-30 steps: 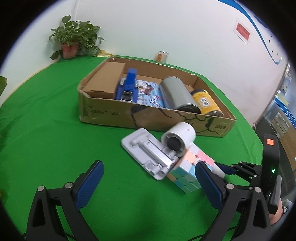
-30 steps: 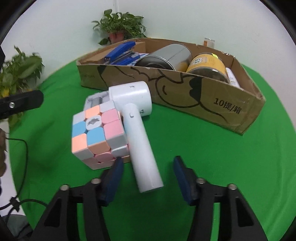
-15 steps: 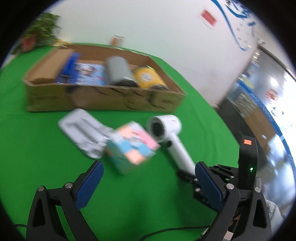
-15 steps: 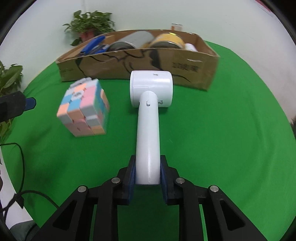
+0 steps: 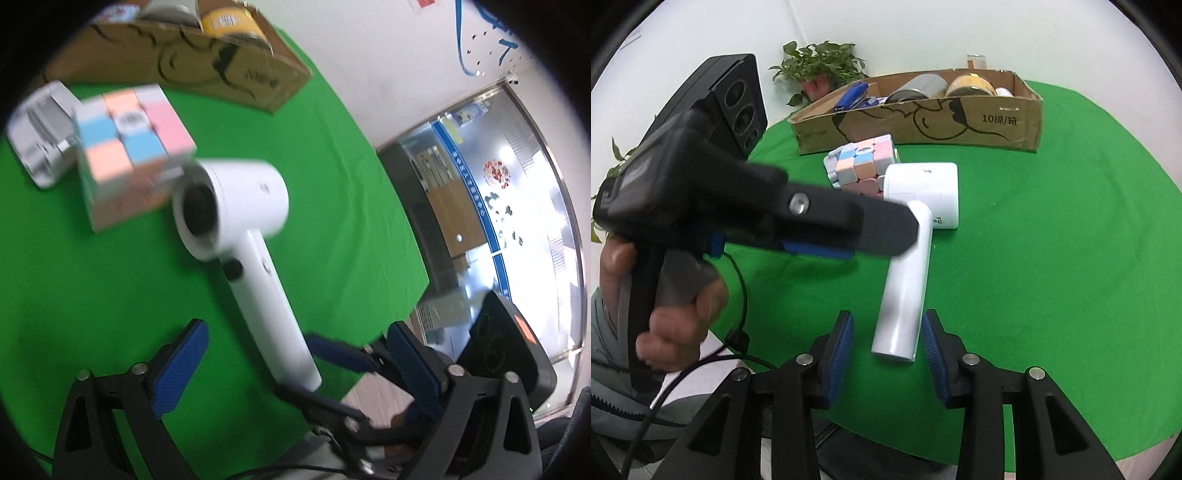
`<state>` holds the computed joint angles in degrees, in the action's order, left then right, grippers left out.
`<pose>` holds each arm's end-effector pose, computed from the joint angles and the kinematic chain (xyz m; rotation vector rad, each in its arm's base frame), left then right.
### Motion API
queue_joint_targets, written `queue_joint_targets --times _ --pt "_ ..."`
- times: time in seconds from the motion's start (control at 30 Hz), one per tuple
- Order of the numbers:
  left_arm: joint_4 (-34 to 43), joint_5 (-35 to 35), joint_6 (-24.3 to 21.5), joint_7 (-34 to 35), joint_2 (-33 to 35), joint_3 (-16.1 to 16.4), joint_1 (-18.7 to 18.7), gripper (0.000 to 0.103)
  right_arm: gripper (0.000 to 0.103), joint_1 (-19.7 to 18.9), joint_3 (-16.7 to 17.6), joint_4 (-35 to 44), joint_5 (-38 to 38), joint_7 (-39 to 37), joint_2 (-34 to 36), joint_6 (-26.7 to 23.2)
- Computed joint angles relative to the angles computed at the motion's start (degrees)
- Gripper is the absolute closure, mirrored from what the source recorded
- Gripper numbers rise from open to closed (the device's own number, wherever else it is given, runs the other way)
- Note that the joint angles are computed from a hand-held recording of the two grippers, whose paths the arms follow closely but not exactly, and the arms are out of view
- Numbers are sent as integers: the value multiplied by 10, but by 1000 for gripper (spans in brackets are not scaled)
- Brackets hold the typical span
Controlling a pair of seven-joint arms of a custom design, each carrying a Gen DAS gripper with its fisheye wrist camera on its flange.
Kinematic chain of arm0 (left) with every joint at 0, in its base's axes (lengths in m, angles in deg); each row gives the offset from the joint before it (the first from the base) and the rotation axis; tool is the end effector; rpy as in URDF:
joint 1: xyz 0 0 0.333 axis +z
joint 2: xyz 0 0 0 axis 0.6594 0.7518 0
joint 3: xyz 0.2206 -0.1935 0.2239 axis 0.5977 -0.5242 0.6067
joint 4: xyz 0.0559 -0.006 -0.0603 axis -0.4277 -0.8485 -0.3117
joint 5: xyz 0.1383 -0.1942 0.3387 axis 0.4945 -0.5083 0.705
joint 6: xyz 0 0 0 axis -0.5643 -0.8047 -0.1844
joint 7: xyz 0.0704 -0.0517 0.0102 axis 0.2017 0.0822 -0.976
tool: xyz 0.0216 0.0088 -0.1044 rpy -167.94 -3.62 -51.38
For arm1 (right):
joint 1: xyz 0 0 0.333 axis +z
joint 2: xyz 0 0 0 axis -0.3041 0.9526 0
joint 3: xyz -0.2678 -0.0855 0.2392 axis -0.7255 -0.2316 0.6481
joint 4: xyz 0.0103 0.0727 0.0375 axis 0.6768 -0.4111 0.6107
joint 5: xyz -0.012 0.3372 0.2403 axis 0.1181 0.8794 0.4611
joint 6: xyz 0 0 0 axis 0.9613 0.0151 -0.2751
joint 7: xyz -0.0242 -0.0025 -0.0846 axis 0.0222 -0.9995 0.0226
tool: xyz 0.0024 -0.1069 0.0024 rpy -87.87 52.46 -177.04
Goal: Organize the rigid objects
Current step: 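Grasp the white hair dryer by its handle with the right gripper, then lift the hair dryer and lower it into the box beside the stapler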
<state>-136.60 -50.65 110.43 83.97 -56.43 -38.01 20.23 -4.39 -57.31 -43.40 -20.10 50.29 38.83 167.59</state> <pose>0.4766 -0.2951 0.4893 2.0190 -1.7634 1.1471 0.5068 0.0866 0.4870 -2.3152 1.0066 -0.0712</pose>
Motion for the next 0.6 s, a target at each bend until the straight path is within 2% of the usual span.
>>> queue_joint_targets --times 0.13,0.2,0.23,0.27,0.33,0.4,0.53,0.6 --pt "10 43 -36 -41 14 -2 5 25 70 -2 5 7 -14 30 11 8" --pt "5 63 -16 -70 11 -6 4 29 76 -1 6 7 -12 25 10 7" --pt "3 68 -12 -86 10 -7 3 36 76 0 7 6 -11 25 10 8" --pt "3 65 -13 -91 11 -7 3 49 76 1 7 5 -10 27 10 8" --pt "1 53 -9 -96 11 -8 1 54 76 -1 9 8 -17 42 13 3" --pt "-2 83 -6 -118 10 -8 2 56 76 -3 9 10 -19 55 14 -3" --pt "-14 102 0 -141 4 -8 1 69 77 -3 11 15 -22 72 20 -2" --pt "-17 89 0 -131 2 -6 -1 70 77 -5 12 12 -24 79 16 -3"
